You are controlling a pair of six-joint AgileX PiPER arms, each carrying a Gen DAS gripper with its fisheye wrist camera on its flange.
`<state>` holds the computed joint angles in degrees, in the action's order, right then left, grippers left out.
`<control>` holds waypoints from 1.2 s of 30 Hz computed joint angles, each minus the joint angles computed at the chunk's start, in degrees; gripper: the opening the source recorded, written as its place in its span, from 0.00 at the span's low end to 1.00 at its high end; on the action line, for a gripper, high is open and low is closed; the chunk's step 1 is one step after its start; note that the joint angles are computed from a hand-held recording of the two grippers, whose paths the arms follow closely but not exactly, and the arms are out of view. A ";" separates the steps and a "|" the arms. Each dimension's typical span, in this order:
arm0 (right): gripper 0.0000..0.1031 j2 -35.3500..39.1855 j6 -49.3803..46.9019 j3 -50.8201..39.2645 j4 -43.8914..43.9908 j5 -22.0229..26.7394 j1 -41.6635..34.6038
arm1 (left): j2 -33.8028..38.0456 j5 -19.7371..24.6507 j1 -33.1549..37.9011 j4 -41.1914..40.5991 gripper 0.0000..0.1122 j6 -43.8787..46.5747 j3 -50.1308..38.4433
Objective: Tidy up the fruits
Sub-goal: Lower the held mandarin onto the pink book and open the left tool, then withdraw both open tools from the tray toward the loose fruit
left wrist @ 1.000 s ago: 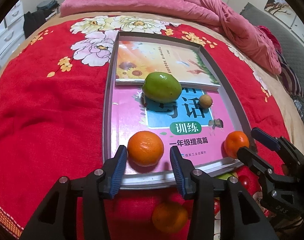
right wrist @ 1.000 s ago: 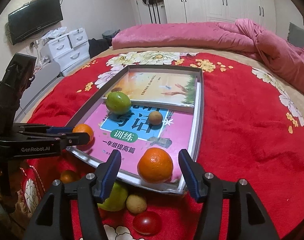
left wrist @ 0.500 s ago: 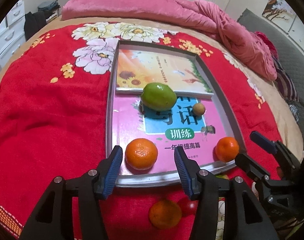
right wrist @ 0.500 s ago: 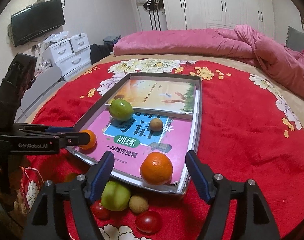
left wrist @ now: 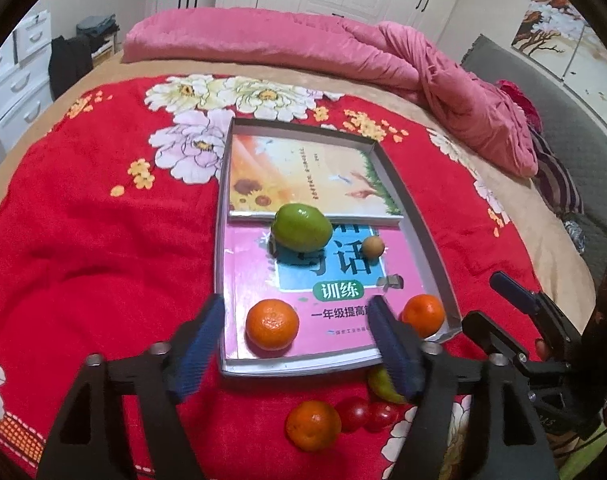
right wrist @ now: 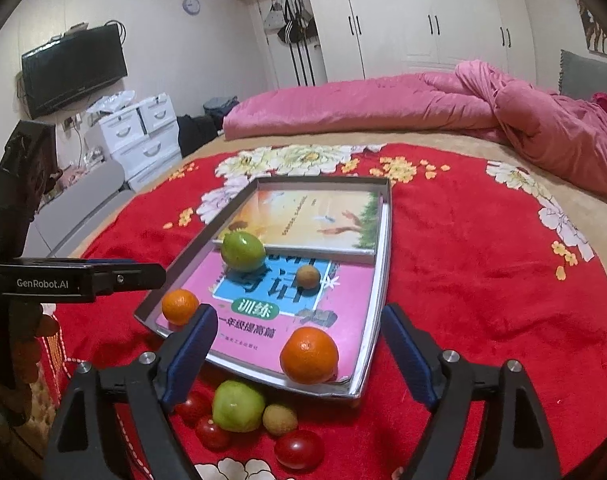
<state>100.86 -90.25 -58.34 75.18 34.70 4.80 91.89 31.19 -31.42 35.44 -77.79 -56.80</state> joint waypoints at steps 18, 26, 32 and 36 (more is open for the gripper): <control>0.85 -2.55 0.78 1.49 1.21 1.99 -2.86 | -4.62 1.81 -1.84 -0.80 0.69 0.60 0.82; 0.85 -4.28 3.58 2.01 -0.77 1.69 -3.90 | -5.27 1.36 -2.38 -1.87 0.69 1.72 1.68; 0.85 -5.85 4.02 3.50 -2.50 0.51 -4.13 | -5.49 1.49 -2.98 -2.21 0.69 1.79 2.13; 0.85 -6.19 4.37 4.04 -3.25 0.33 -4.19 | -5.79 1.41 -3.23 -1.73 0.69 1.32 2.32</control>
<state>94.67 -85.88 -54.30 71.93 35.04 0.61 86.10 32.60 -34.65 33.70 -76.47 -54.48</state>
